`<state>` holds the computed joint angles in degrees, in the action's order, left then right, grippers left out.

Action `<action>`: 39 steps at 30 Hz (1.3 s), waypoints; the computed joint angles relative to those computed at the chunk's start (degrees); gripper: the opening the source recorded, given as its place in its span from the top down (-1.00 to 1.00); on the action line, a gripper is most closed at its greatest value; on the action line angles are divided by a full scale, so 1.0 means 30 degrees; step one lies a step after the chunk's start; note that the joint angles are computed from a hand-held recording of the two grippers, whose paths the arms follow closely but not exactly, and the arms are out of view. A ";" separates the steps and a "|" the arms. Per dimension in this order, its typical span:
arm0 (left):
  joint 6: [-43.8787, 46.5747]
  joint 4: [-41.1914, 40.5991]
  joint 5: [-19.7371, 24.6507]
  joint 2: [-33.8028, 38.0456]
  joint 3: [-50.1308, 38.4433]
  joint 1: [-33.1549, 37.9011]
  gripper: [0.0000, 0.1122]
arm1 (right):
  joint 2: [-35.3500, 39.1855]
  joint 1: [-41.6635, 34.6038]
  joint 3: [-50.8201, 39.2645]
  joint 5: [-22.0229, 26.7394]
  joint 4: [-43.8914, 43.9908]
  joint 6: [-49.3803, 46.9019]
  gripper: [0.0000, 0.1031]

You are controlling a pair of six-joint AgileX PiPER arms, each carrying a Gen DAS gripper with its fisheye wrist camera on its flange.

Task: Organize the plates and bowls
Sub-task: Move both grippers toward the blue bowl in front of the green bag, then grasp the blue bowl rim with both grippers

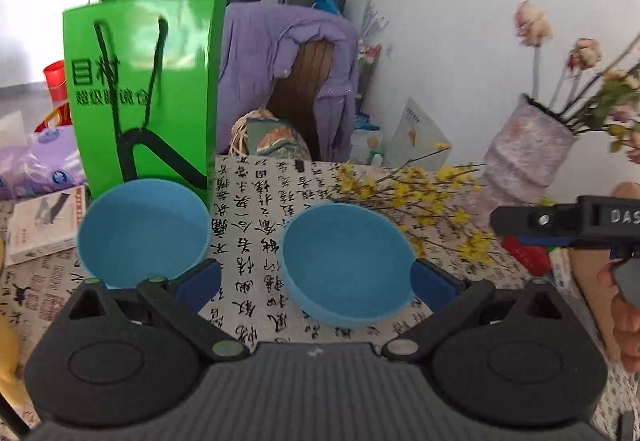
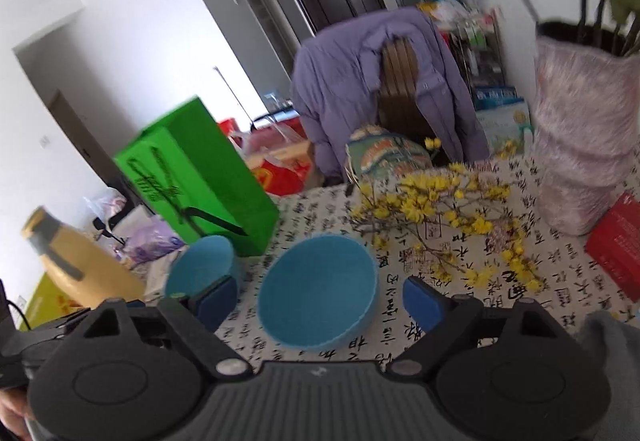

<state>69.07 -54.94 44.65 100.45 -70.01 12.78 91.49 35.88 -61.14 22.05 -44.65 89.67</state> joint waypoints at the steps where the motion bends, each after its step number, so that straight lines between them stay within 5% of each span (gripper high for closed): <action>1: -0.0069 -0.0089 -0.0700 0.0735 -0.0210 -0.0477 -0.80 | 0.1166 -0.0578 -0.0510 -0.0583 0.0331 -0.0251 -0.58; 5: -0.0035 -0.0363 -0.2107 0.3448 -0.1577 -0.1594 -0.31 | 0.4933 -0.1567 -0.2483 -0.1618 0.0437 -0.0299 -0.11; 11: -0.1965 0.0711 -0.2256 0.6494 -0.3727 -0.2127 0.39 | 0.8241 -0.1624 -0.4509 -0.1130 -0.1249 0.1548 0.39; 17: -0.1053 0.0143 -0.1796 0.7264 -0.4092 -0.2029 0.66 | 0.8900 -0.1626 -0.4641 -0.1014 -0.1852 0.1507 0.78; 22: -0.1525 0.0715 -0.2719 0.6647 -0.3330 -0.2425 0.70 | 0.9256 -0.1150 -0.5481 0.0271 -0.0848 -0.0051 0.82; 28: -0.2554 0.1826 -0.1897 0.5607 -0.2732 -0.2019 0.81 | 0.8312 -0.0386 -0.5013 0.1374 -0.1129 -0.0197 0.88; 33: -0.1499 0.1147 -0.1820 0.2700 -0.0521 -0.1630 0.81 | 0.6464 0.0928 -0.4144 0.2974 -0.2172 0.0182 0.88; 39: -0.1818 0.1306 -0.0067 -0.1377 0.1157 -0.0869 0.80 | 0.3135 0.2622 -0.3052 0.5349 -0.2323 0.0316 0.88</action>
